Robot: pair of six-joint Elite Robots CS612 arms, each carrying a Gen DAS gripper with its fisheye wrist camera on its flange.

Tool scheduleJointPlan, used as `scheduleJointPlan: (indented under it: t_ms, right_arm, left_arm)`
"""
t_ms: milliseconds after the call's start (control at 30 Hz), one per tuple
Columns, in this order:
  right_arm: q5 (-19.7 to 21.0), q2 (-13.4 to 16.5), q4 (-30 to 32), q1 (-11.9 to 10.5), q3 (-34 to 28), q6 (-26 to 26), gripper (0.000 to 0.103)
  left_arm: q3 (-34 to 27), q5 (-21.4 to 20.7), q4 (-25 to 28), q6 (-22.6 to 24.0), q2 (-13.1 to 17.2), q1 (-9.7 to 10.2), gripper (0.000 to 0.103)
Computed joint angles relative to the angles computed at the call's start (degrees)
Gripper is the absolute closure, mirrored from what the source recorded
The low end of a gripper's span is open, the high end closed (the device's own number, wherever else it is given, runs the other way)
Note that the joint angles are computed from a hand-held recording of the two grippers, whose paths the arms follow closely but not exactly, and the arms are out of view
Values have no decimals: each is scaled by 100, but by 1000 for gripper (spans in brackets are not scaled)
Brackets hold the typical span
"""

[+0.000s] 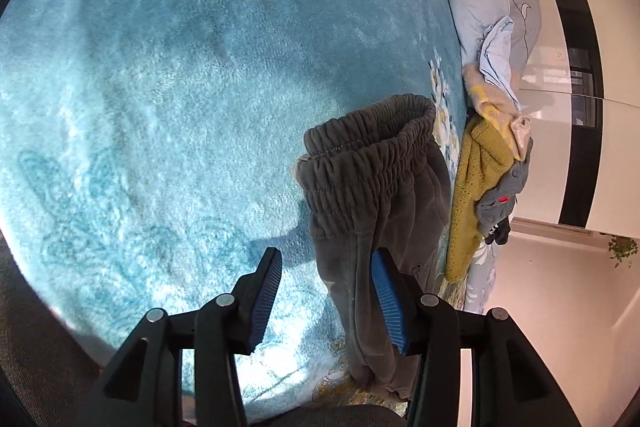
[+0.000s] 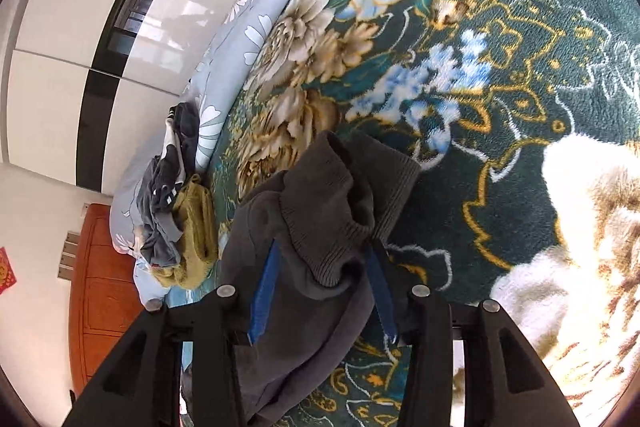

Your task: Fold clothes

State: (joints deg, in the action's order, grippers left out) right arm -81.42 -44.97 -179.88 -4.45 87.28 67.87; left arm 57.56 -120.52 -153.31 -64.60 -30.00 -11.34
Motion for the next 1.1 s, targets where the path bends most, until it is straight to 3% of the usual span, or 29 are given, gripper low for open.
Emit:
scheduleJointPlan:
  t_ms: [100,233,267,367,467,567,633,700,800,933,1000,1100]
  right_arm:
    - [-18,-3,-52,-23,-13,-198,56]
    - [-1,46,130,-56,-63,-156,58]
    - [-21,60,160,-60,-70,-58,62]
    - [-136,-2,516,-11,-212,-492,92]
    - [-37,-60,729,-10,-379,-1173,94]
    - [-158,-155,212,-71,-271,-1383,95]
    - [-265,-153,796,-128,-278,-1377,95]
    - [-49,-93,1473,-200,-321,-1200,95]
    - [31,-80,1057,-224,-152,-947,95]
    - [22,-136,1103,-210,-105,-996,88]
    - [-199,-204,1220,-168,-43,-948,58]
    - [-304,-179,1108,-155,63,-642,49]
  left_arm:
    - [20,67,12,417,-106,-57,52]
    - [-356,96,560,1219,-35,-183,52]
    - [-496,124,812,1466,0,-222,52]
    - [-992,412,1629,2254,139,-356,52]
    - [-1371,636,2118,2723,277,-446,52]
    - [-1523,710,2252,2765,371,-469,52]
    - [-1542,725,2298,2654,409,-463,52]
    - [-1463,653,2223,2483,407,-439,52]
    - [-1331,628,2042,2285,379,-418,52]
    - [-1331,664,2081,2307,381,-428,52]
    - [-1368,740,2152,2370,386,-454,52]
    - [-1441,803,2285,2515,408,-485,52]
